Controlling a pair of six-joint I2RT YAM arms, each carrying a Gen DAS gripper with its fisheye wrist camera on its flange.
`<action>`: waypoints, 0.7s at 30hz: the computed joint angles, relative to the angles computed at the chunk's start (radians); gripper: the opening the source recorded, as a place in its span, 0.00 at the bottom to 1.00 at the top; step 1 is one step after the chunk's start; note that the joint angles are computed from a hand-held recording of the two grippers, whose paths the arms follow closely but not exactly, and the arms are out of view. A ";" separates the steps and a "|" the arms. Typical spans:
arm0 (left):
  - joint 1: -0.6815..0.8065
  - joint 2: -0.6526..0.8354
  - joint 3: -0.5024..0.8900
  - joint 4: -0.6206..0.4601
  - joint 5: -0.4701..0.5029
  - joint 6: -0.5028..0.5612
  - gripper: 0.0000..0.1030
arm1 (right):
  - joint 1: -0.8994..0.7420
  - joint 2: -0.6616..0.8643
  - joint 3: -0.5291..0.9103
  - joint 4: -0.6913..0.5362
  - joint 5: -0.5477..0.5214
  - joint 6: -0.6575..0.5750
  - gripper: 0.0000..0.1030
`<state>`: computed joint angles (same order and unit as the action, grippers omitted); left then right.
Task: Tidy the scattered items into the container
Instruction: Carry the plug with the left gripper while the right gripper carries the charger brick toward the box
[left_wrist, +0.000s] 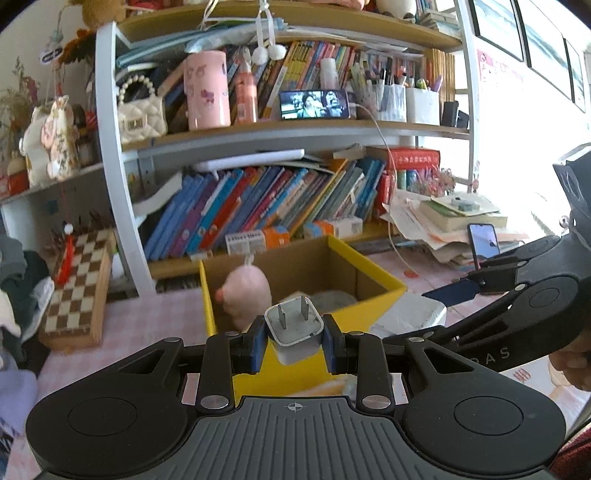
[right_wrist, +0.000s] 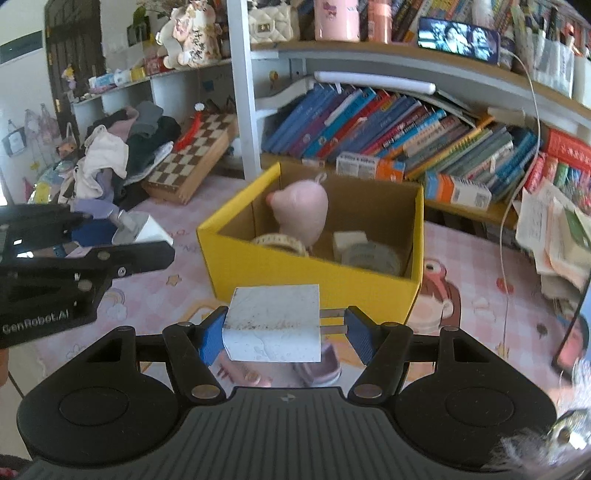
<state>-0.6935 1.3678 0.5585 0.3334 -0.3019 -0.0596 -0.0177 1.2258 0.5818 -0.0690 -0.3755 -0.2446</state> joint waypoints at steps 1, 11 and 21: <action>0.003 0.011 0.013 0.002 0.000 0.009 0.28 | -0.005 0.013 0.013 0.006 -0.008 -0.008 0.63; 0.050 0.140 0.166 -0.026 0.028 0.024 0.28 | -0.053 0.182 0.161 0.056 -0.068 -0.074 0.63; 0.086 0.271 0.316 -0.070 0.035 0.042 0.28 | -0.078 0.361 0.319 0.079 -0.098 -0.133 0.63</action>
<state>-0.6074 1.6384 0.8750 0.2635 -0.2672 -0.0180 -0.0961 1.5865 0.9005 0.0101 -0.4737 -0.3773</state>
